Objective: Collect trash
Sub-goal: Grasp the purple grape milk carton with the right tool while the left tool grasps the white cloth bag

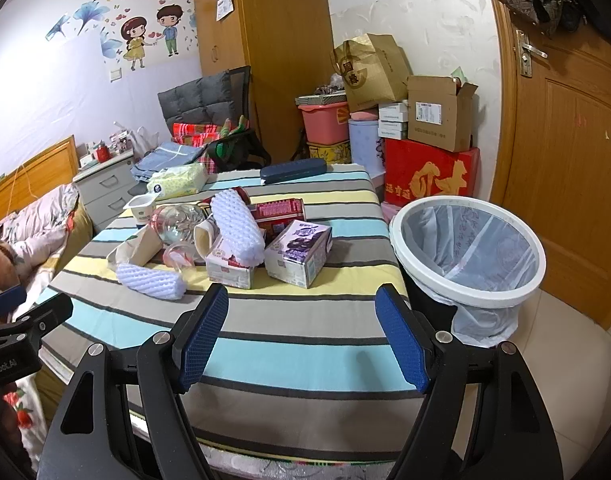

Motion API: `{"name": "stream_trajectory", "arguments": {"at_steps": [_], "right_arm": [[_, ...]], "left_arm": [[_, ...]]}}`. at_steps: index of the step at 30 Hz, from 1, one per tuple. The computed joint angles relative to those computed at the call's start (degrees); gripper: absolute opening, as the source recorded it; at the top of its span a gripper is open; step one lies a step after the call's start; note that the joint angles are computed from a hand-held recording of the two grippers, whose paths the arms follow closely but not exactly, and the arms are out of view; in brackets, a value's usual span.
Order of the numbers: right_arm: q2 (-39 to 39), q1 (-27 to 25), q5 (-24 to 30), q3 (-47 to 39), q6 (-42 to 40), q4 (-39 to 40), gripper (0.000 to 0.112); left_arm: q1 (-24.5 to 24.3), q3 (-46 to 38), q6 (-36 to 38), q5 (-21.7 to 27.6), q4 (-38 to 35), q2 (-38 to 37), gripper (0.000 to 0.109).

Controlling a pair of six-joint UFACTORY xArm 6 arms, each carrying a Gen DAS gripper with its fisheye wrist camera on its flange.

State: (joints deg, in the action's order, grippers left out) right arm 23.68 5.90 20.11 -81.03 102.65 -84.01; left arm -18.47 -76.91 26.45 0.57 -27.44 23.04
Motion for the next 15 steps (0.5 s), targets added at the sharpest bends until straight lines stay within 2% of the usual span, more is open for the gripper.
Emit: {"name": "stream_trajectory", "arguments": {"at_steps": [8, 10, 15], "right_arm": [[1.27, -0.63, -0.81, -1.19, -2.58, 2.27, 0.078], [2.34, -0.97, -0.87, -2.34, -4.21, 3.8, 0.078], [6.52, -2.18, -1.22, -7.39, -11.92, 11.74, 0.078]], "left_arm": [[1.28, -3.79, -4.91, 1.89, 5.86, 3.1, 0.102], [1.26, -6.94, 0.5, 3.61, 0.09, 5.01, 0.102], [3.91, -18.76, 10.98, 14.32, -12.55, 11.6, 0.102]]}}
